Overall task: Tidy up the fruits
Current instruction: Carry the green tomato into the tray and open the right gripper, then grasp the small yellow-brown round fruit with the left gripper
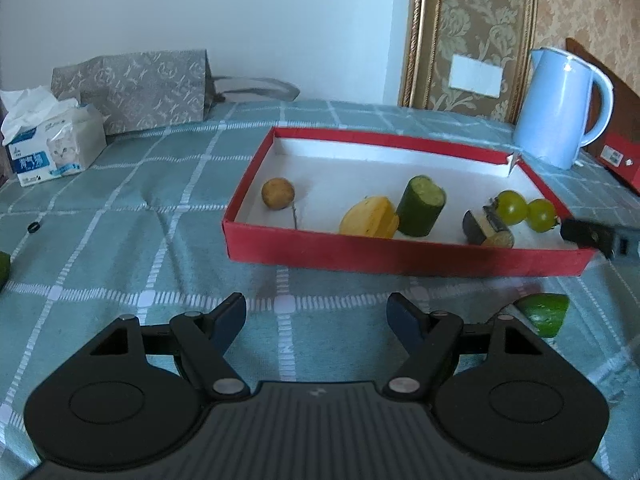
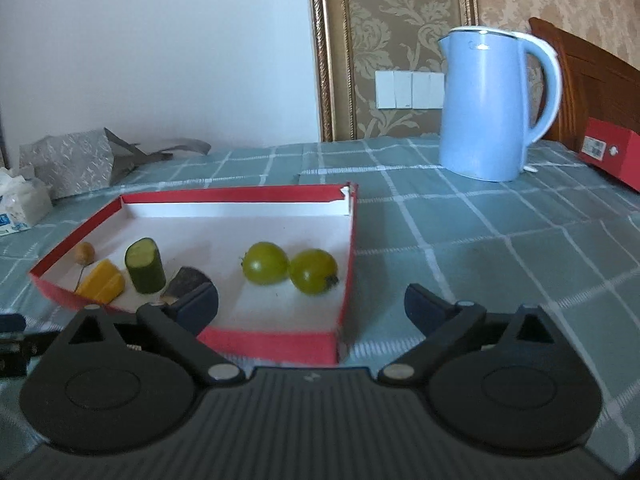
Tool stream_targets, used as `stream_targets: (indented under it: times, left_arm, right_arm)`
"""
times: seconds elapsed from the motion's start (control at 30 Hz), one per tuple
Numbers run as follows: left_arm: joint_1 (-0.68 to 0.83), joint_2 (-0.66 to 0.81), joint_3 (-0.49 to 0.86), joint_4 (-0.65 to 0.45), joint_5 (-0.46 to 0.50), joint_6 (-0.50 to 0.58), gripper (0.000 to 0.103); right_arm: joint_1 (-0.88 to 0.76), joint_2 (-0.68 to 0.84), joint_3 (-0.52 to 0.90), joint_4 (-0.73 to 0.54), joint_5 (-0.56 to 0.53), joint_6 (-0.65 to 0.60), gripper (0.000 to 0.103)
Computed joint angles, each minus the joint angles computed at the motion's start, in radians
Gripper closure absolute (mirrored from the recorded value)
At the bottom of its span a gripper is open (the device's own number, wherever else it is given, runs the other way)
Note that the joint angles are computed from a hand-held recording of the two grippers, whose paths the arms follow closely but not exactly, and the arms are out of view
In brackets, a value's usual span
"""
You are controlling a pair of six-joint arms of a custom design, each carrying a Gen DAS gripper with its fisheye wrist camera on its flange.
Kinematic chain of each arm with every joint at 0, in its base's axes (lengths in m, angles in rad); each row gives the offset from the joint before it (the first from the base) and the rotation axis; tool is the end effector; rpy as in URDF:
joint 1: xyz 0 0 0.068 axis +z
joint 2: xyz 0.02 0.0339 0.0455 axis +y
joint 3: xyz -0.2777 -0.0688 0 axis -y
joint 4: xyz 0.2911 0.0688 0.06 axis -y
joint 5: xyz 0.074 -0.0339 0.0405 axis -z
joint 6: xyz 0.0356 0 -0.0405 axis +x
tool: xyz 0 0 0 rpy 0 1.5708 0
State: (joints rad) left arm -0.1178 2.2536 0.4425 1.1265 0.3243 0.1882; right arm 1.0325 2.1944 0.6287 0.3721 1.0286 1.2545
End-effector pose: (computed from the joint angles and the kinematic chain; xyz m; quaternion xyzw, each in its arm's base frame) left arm 0.2645 -0.0427 -0.0362 0.2043 0.8706 -0.1309 0.4280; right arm 0.1685 0.2228 -0.0377 0.1864 0.8397 -0.0517 0.5074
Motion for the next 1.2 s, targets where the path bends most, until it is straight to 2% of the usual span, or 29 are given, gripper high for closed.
stream_targets:
  times: [0.07, 0.2, 0.37, 0.6, 0.8, 0.93, 1.1, 1.2]
  left_arm:
    - [0.006, 0.002, -0.018, 0.036, 0.037, 0.012, 0.026]
    - [-0.015, 0.024, -0.051, 0.133, 0.048, 0.045, 0.026]
    - [-0.034, 0.056, -0.079, 0.229, 0.057, 0.079, 0.020]
    - [0.001, 0.031, -0.096, 0.172, 0.135, 0.115, 0.020]
    - [0.047, 0.041, -0.128, 0.180, 0.192, 0.138, 0.020]
    - [0.046, 0.027, -0.131, 0.135, 0.234, 0.171, 0.020]
    - [0.019, 0.025, -0.132, 0.096, 0.241, 0.229, 0.020]
    - [-0.014, 0.032, -0.127, 0.076, 0.203, 0.255, 0.020]
  right_arm:
    - [0.032, 0.008, -0.004, -0.035, -0.005, 0.062, 0.004]
    - [0.062, 0.015, -0.023, -0.050, -0.024, 0.150, 0.004]
    - [0.062, 0.018, -0.025, -0.013, -0.044, 0.118, 0.003]
    - [0.067, 0.036, 0.027, -0.061, -0.059, 0.062, 0.000]
    - [0.069, 0.026, 0.005, -0.028, -0.055, 0.071, 0.000]
    - [0.071, 0.027, 0.001, -0.015, -0.057, 0.060, 0.000]
    - [0.072, 0.023, -0.005, -0.001, -0.055, 0.053, 0.000]
    - [0.072, 0.023, -0.003, -0.002, -0.055, 0.049, 0.000]
